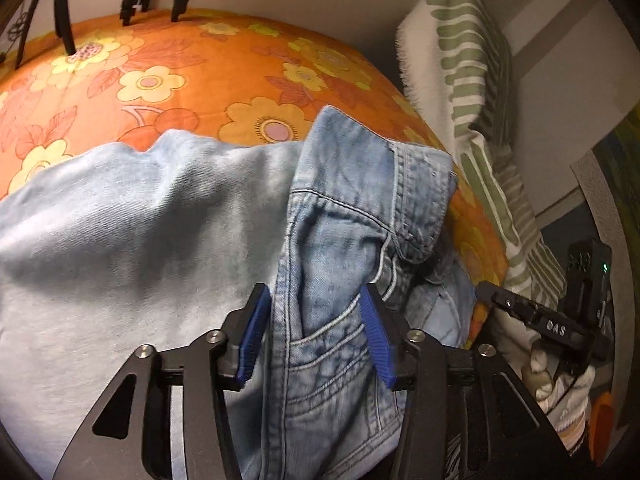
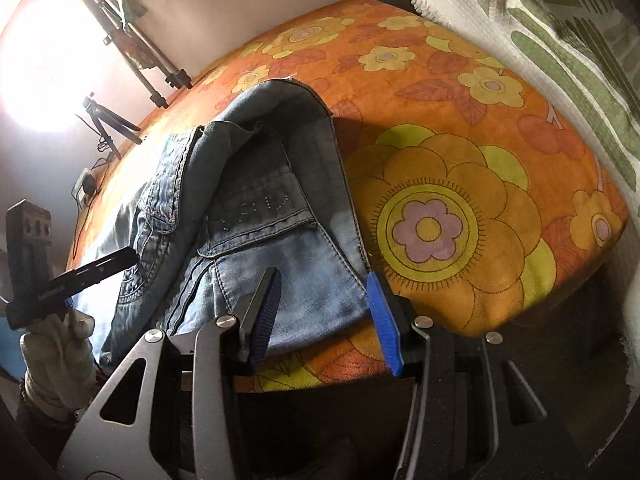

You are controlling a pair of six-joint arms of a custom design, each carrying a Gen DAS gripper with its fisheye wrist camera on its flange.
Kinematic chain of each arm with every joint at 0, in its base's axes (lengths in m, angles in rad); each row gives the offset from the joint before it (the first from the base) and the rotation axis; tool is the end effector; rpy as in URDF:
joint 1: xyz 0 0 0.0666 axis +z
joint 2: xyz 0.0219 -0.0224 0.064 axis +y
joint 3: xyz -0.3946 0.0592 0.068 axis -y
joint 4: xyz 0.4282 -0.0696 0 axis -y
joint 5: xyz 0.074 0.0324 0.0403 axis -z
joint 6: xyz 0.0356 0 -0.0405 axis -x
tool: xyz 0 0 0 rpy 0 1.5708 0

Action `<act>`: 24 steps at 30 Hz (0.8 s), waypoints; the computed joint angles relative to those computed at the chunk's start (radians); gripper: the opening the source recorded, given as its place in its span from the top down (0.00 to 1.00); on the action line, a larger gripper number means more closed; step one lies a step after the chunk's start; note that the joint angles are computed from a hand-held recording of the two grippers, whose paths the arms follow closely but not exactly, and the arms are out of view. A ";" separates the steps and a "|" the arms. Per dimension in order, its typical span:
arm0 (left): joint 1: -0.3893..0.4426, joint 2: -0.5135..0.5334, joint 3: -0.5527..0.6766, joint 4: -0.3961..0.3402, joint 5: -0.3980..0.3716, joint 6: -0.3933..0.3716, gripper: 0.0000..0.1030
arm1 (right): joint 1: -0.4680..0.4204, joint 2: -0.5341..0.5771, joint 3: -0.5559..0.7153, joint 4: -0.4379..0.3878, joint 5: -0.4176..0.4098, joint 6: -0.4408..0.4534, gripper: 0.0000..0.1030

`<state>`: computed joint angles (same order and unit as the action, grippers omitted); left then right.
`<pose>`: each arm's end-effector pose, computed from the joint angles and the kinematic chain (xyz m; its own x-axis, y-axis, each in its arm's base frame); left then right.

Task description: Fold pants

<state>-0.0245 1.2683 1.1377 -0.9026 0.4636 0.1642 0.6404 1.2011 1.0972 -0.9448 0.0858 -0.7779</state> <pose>0.4473 -0.0273 0.3808 -0.8881 -0.1245 -0.4424 0.1071 0.8801 -0.4626 0.3413 0.2500 0.3837 -0.8889 0.2096 -0.4074 0.0881 0.9508 0.2971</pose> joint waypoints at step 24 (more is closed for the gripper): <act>-0.177 -0.101 -0.059 0.123 -0.055 -0.158 0.82 | 0.001 -0.070 -0.016 0.080 0.045 -0.014 0.56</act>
<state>-0.2015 1.1671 1.0788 -0.7794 0.4085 0.0064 0.6411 1.1312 1.0810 -0.8651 0.1307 -0.7915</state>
